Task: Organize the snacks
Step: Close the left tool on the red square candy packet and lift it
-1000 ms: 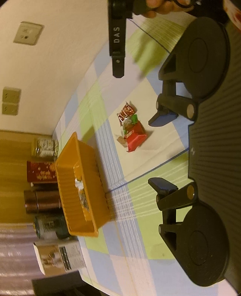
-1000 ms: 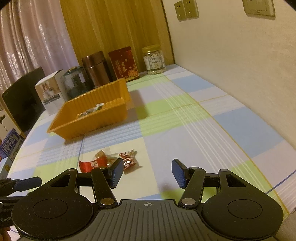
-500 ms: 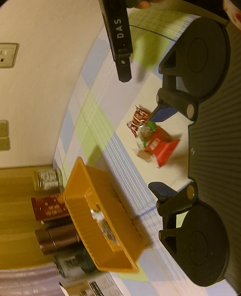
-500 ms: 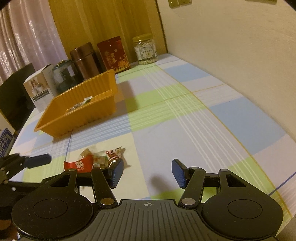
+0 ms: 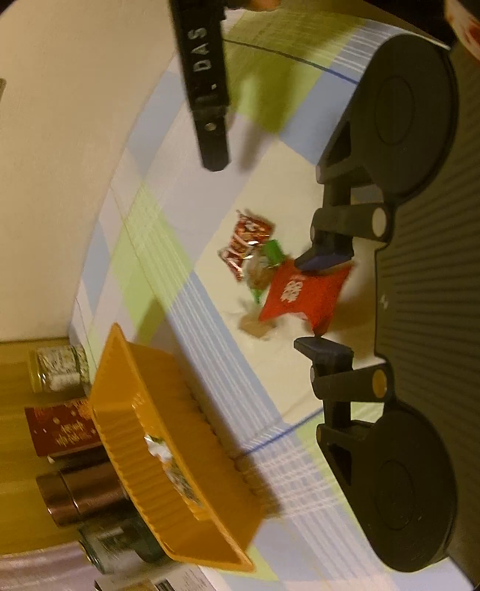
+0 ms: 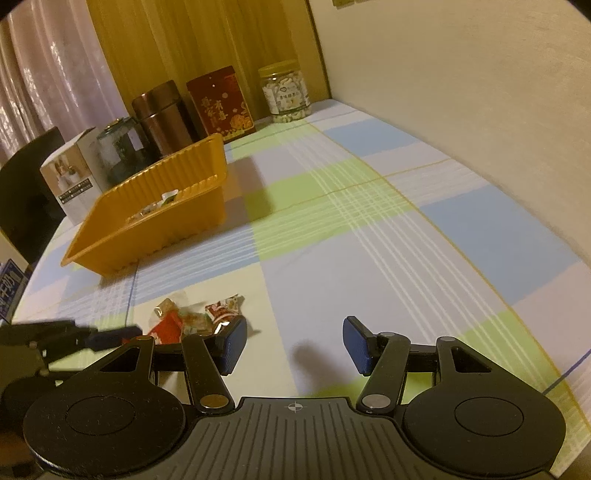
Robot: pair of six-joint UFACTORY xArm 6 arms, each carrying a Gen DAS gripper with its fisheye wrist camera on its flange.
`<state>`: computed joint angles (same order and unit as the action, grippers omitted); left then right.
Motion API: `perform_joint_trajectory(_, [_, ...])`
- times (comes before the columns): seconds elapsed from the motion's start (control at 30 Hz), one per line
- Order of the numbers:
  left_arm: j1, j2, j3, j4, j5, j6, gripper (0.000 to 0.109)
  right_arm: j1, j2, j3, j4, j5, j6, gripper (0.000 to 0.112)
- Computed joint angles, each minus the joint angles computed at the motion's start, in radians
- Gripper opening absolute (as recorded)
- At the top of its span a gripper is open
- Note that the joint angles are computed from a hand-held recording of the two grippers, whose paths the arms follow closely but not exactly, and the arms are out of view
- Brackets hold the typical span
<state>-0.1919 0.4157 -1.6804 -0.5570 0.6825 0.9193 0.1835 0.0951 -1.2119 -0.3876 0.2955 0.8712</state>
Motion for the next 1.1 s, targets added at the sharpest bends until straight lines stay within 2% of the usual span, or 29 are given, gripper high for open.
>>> perform_joint_trajectory(0.13, [0.0,-0.028,0.042,-0.01,-0.016,0.007,0.035,0.002,0.001,-0.001,0.001,-0.004,0.007,0.058])
perform_joint_trajectory(0.3, [-0.004,-0.001,0.018,-0.056,-0.042,0.031,0.036,0.006,0.0,-0.002,-0.016,-0.001,0.018,0.058])
perform_joint_trajectory(0.57, [-0.024,0.029,0.001,-0.05,-0.062,0.08,0.037,0.01,0.011,-0.014,-0.022,0.01,0.014,0.058])
perform_joint_trajectory(0.67, [-0.017,0.021,0.007,-0.051,-0.051,0.067,0.034,0.013,0.015,-0.018,-0.025,0.008,0.01,0.058])
perform_joint_trajectory(0.7, [-0.014,0.014,0.014,-0.047,-0.052,0.058,0.027,0.014,0.016,-0.019,-0.026,0.005,0.006,0.058])
perform_joint_trajectory(0.77, [-0.006,-0.005,0.041,-0.034,-0.075,0.028,0.027,0.018,0.02,-0.021,-0.028,-0.006,-0.009,0.058])
perform_joint_trajectory(1.03, [0.052,-0.051,0.091,-0.05,-0.078,-0.049,0.026,0.052,0.08,-0.067,0.127,-0.077,-0.258,0.057])
perform_joint_trajectory(1.1, [0.059,-0.058,0.096,-0.056,-0.074,-0.052,0.026,0.069,0.11,-0.099,0.167,-0.077,-0.334,0.051])
